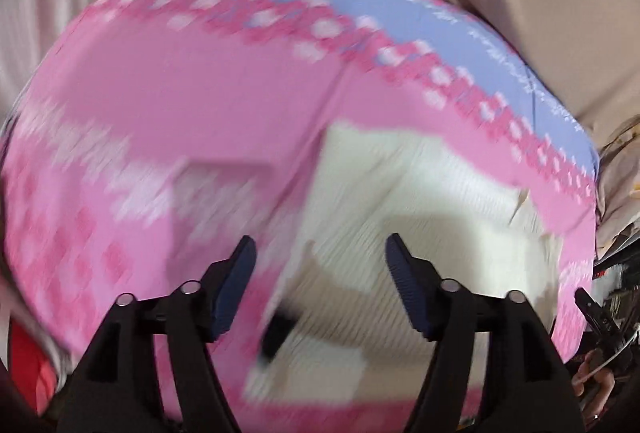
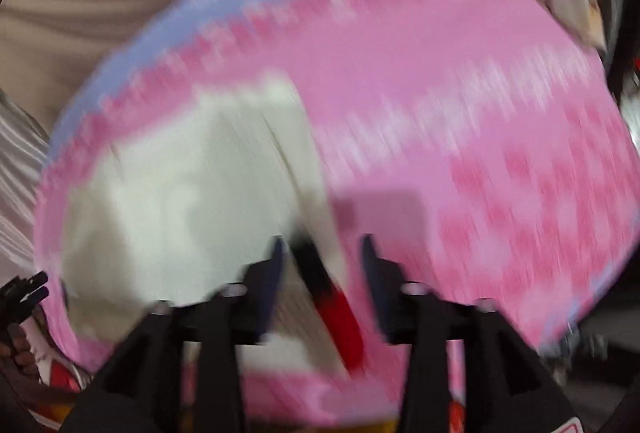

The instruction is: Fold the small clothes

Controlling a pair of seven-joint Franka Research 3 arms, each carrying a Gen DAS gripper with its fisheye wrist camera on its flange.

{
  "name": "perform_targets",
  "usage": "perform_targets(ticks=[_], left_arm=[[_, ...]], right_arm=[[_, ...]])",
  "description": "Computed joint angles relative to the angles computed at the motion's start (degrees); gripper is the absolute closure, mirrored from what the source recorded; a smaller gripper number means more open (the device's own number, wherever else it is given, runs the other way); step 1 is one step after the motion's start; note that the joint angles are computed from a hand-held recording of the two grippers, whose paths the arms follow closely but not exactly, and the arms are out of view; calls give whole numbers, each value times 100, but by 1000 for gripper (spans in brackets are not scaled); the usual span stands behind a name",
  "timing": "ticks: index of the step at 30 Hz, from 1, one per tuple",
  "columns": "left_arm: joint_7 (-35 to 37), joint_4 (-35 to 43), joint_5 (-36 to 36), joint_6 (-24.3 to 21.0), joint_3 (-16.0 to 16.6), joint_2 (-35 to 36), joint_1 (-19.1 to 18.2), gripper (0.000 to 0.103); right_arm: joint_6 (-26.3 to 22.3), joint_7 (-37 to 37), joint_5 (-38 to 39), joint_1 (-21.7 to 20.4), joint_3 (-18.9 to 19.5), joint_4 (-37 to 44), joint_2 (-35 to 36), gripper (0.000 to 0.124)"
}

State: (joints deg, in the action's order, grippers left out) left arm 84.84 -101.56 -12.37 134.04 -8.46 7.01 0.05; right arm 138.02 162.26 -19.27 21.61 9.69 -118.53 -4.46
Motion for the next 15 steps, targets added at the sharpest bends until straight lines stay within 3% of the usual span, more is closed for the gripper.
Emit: perform_targets(ticks=[3, 6, 7, 8, 10, 11, 13, 15], left_arm=[[-126, 902, 176, -289, -109, 916, -125, 37], [177, 1292, 176, -819, -287, 1298, -98, 96], [233, 1199, 93, -711, -275, 1214, -96, 96], [495, 911, -326, -392, -418, 931, 106, 97], [857, 551, -709, -140, -417, 464, 222, 97], [933, 490, -804, -99, -379, 354, 217, 97], [1079, 431, -943, -171, -307, 187, 195, 97], [1282, 378, -871, -477, -258, 118, 125, 97]], right_arm=[[242, -544, -2, -27, -167, 835, 904, 70], [-222, -1023, 264, 115, -365, 1692, 1764, 73], [-329, -1152, 403, 162, -408, 1844, 1922, 102], [-296, -1288, 631, 287, -547, 1795, 1882, 118], [451, -1177, 544, 330, -516, 1409, 1537, 117], [591, -1290, 474, 400, -508, 1381, 1412, 117], [633, -1852, 510, 478, -409, 1487, 1298, 117], [550, -2708, 1032, 497, -229, 1685, 1359, 117]])
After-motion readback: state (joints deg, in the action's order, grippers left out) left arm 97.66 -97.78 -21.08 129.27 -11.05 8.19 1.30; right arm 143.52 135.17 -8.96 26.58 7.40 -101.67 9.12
